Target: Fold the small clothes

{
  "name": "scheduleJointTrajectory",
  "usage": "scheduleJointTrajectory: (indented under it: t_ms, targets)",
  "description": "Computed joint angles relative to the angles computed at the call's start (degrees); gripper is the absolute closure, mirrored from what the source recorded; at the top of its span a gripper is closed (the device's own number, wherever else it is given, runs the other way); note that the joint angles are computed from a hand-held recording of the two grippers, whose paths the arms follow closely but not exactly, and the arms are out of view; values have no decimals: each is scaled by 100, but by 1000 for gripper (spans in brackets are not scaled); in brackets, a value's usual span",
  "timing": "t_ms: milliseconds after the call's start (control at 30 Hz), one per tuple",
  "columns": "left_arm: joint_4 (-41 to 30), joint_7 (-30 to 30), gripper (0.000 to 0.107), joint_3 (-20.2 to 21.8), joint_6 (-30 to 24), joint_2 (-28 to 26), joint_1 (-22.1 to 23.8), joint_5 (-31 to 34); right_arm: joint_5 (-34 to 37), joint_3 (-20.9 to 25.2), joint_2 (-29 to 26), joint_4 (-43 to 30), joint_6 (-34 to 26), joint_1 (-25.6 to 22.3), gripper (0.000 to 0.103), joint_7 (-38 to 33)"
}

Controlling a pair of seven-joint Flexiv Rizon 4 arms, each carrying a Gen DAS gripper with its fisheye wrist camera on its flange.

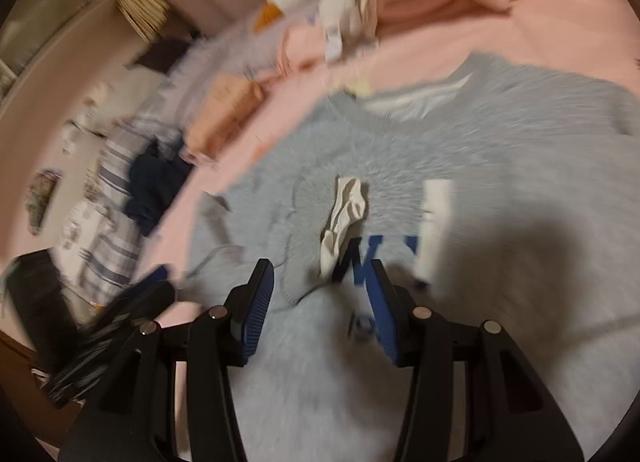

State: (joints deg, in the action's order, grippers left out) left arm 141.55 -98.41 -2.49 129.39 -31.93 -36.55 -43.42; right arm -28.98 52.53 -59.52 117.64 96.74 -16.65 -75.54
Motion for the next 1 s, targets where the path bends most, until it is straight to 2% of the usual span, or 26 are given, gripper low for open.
scheduleJointTrajectory:
  t_ms: [33,67,100,133,233,367,400,433,467,500,567,600,667,733,800,867,933,1000]
  targets:
    - [80,-170,42,-38,33,18,134,143,70,-152,53,-87,5,216,56,97]
    - [122,-306,42,-56,55,7,268,301,125,-255,48,-200,-34,395,67,183]
    - [148,-439,42,-70,68,-10,374,427,158,-269,-11,-292,-47,470,89,190]
    - [161,-575,42,-86,77,-34,482,564,227,-469,90,-281,156,668,93,277]
    - [227,-856,42,-81,146,-84,758,1039,230,-615,219,-61,671,693,95,342]
    - [176,-1144,42,-112,221,-183,1046,1537,534,-1329,797,323,1279,1094,95,586]
    - [102,-1170,42,-117,184,-216,1066,1592,456,-1447,803,328,1360,1130,95,712]
    - [81,-1168,42,-84,149,-220,1022,1557,297,-1378,698,285,1307,1012,95,786]
    - [41,-1132,42,-43,86,-220,951,1476,-115,-1408,607,266,1234,911,94,1092]
    - [-31,-1095,42,-32,11,-225,919,1450,-153,-1508,656,247,1125,970,94,1230]
    - [-52,-1110,42,-25,5,-224,918,1508,335,-1781,906,307,1304,1287,95,979]
    - [-114,-1016,42,24,-49,-230,839,1441,114,-1826,882,358,1472,1226,94,1185]
    - [-213,-798,42,116,-217,-250,683,1255,-341,-1553,780,386,1236,784,91,1374]
    - [-378,-579,42,178,-459,-330,584,1083,-535,-1529,801,474,1276,661,90,1503]
    - [-482,-596,42,55,-630,-424,801,1322,-520,-1819,970,631,1709,905,90,1449]
    - [-658,-605,42,-22,-1042,-543,988,1534,-846,-1783,883,647,1822,828,90,1521]
    - [-827,-441,42,269,-1452,-640,663,1303,-1081,-1861,829,598,1906,946,90,1555]
    - [-909,-277,42,603,-1618,-663,287,1144,-945,-2263,1013,565,1847,1437,91,1591]
